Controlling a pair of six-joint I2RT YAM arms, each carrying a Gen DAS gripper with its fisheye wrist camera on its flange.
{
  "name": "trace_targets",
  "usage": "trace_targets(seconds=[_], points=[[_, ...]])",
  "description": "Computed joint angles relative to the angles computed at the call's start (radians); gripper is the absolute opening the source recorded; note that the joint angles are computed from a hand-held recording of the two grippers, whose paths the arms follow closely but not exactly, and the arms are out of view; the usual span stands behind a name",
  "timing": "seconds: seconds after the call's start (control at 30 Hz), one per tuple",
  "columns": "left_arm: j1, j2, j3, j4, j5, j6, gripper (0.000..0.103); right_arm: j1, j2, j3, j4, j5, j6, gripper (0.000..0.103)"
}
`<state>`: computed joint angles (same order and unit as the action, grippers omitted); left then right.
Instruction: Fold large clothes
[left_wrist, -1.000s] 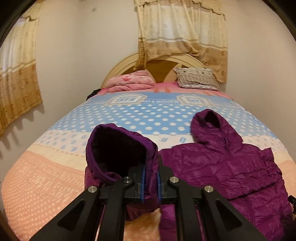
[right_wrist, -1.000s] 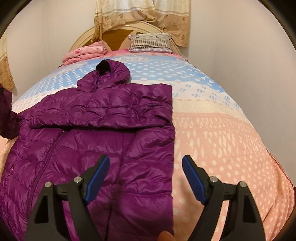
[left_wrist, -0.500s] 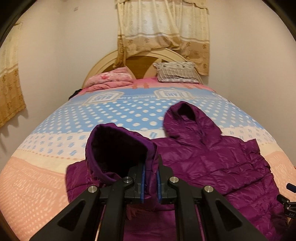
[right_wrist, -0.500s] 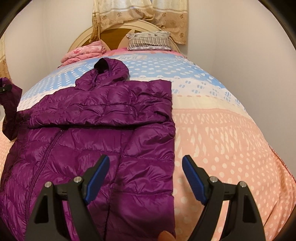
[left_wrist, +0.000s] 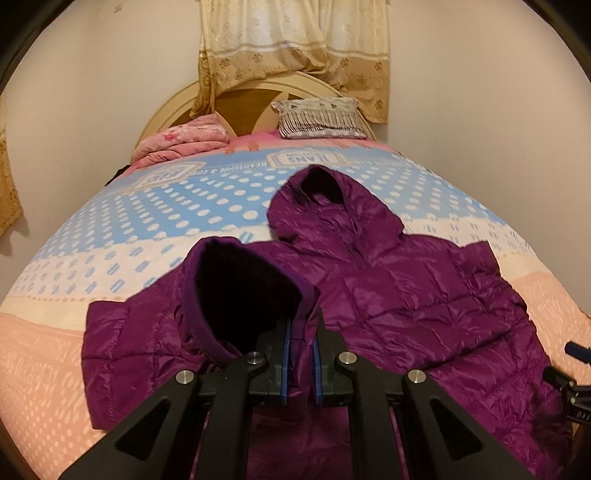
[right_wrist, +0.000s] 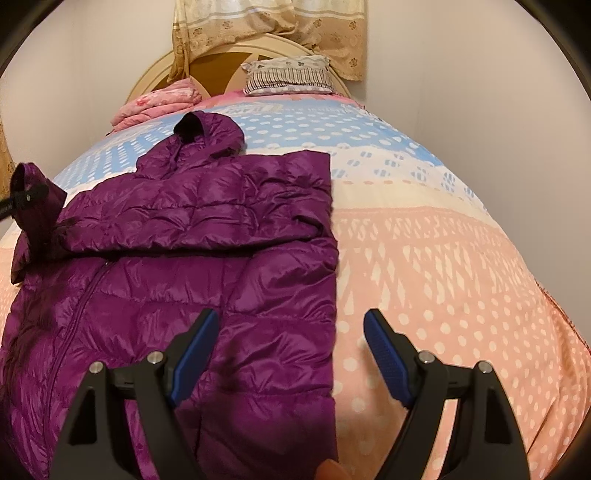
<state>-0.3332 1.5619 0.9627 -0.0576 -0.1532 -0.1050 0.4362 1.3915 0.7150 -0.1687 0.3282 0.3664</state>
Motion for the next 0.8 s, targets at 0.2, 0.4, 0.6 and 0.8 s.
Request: trace_targets(seconds=[0.2, 0.4, 0.6, 0.8], points=[[-0.045, 0.033, 0.006, 0.008, -0.018, 0.006, 0.009, -0.026, 0.029, 0.012, 0.010, -0.015, -0.006, 0.083], [-0.106, 0.076, 0.024, 0.015, -0.036, 0.011, 0.009, -0.056, 0.042, 0.019, 0.014, -0.033, -0.008, 0.083], [-0.192, 0.100, 0.038, 0.027, -0.097, 0.031, 0.009, -0.077, 0.054, 0.005, 0.033, -0.057, -0.009, 0.083], [-0.220, 0.135, 0.075, -0.011, -0.130, 0.021, 0.010, -0.092, 0.067, -0.017, 0.052, -0.077, -0.002, 0.083]])
